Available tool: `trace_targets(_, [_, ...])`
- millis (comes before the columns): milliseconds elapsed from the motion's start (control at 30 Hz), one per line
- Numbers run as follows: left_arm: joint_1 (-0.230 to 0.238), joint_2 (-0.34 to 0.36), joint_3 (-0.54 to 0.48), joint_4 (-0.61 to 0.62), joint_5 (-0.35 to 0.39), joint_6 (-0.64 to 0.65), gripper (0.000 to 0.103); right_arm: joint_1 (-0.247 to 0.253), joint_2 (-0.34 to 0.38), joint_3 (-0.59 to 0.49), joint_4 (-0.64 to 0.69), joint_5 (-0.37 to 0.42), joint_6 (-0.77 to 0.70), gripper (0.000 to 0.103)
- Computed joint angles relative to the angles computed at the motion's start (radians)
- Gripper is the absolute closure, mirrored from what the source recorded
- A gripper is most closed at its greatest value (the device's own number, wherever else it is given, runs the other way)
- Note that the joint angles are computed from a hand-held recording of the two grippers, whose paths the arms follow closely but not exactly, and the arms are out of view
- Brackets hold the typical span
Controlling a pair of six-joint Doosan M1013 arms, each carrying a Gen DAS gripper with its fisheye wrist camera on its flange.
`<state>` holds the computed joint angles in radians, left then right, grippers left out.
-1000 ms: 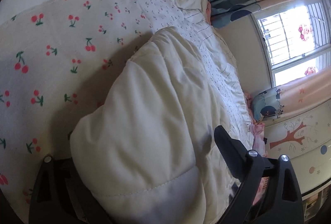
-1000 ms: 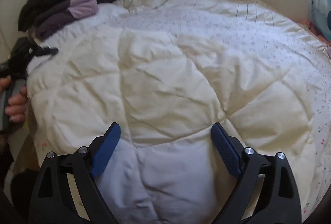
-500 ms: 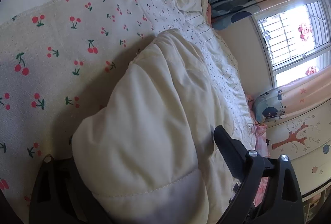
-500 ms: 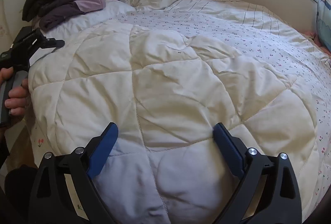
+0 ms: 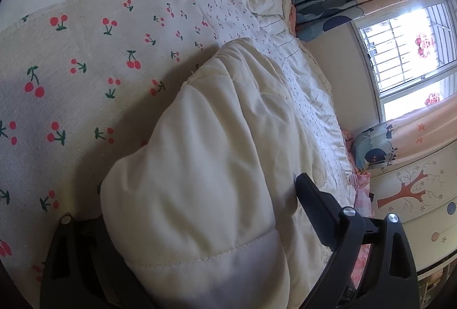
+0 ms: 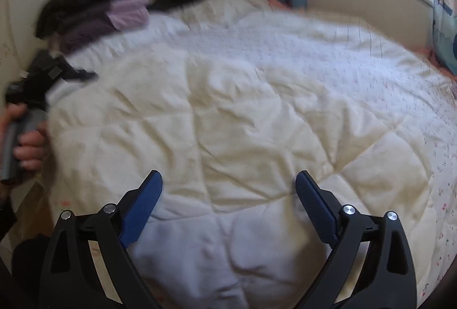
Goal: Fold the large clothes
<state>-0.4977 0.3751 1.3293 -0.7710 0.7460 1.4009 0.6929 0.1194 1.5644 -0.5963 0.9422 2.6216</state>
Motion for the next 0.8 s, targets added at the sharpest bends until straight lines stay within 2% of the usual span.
trace_targets(100, [-0.001, -0.007, 0.009, -0.002, -0.019, -0.008, 0.014, 0.000, 0.003, -0.007, 0.003, 0.007, -0.005, 0.010])
trace_targets(167, [0.001, -0.014, 0.023, -0.032, -0.038, 0.015, 0.016, 0.014, -0.012, 0.002, -0.061, -0.017, 0.057, 0.010])
trace_targets(300, [0.003, -0.017, 0.029, -0.038, -0.033, 0.027, 0.020, -0.001, 0.015, -0.020, 0.008, 0.031, -0.019, 0.009])
trace_targets(533, [0.010, -0.029, 0.039, -0.046, -0.020, 0.019, 0.020, 0.021, -0.004, -0.011, -0.102, 0.043, 0.120, 0.009])
trace_targets(700, [0.010, -0.037, 0.044, -0.040, -0.020, 0.019, 0.020, 0.002, 0.003, -0.019, -0.056, 0.067, 0.106, 0.009])
trace_targets(800, [0.011, -0.040, 0.049, -0.037, -0.019, 0.018, 0.020, 0.008, 0.001, -0.019, -0.062, 0.067, 0.112, 0.009])
